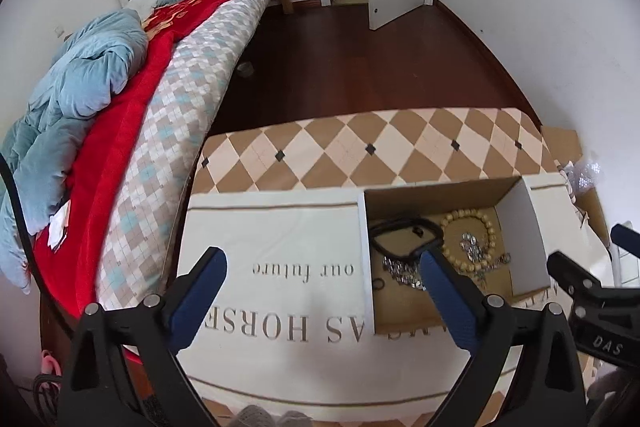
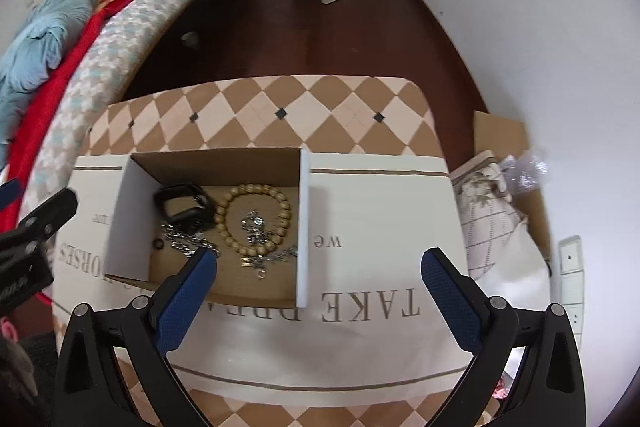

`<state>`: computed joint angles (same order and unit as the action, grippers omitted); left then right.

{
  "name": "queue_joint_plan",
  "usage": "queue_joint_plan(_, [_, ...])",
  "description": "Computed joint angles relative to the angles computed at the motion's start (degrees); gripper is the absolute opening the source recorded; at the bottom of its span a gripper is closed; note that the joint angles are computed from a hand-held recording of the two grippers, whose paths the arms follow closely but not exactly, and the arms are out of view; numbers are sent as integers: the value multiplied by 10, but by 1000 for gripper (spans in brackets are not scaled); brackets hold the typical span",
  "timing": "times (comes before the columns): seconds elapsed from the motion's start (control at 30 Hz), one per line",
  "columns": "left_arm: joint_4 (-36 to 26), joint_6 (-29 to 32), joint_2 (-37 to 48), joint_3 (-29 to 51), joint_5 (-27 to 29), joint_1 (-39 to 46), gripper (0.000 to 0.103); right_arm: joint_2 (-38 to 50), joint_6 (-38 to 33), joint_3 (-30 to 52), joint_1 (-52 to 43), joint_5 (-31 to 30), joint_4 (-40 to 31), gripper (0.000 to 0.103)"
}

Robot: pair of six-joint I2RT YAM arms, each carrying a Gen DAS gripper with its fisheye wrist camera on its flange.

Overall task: Organize jewelry
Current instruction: 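Lower the ring and chain into the box and open both tools, then lift both tools up and away from the box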

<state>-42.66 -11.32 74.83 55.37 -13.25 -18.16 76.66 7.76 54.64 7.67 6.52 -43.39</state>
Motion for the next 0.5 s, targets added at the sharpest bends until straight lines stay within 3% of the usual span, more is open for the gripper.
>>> queue_joint_plan(0.33, [-48, -49, -68, -22, -3, -34, 99, -78, 23, -24, 17, 23, -39, 103])
queue_joint_plan(0.5, [-113, -98, -135, -7, -5, -46, 99, -152, 36, -15, 29, 32, -95, 103])
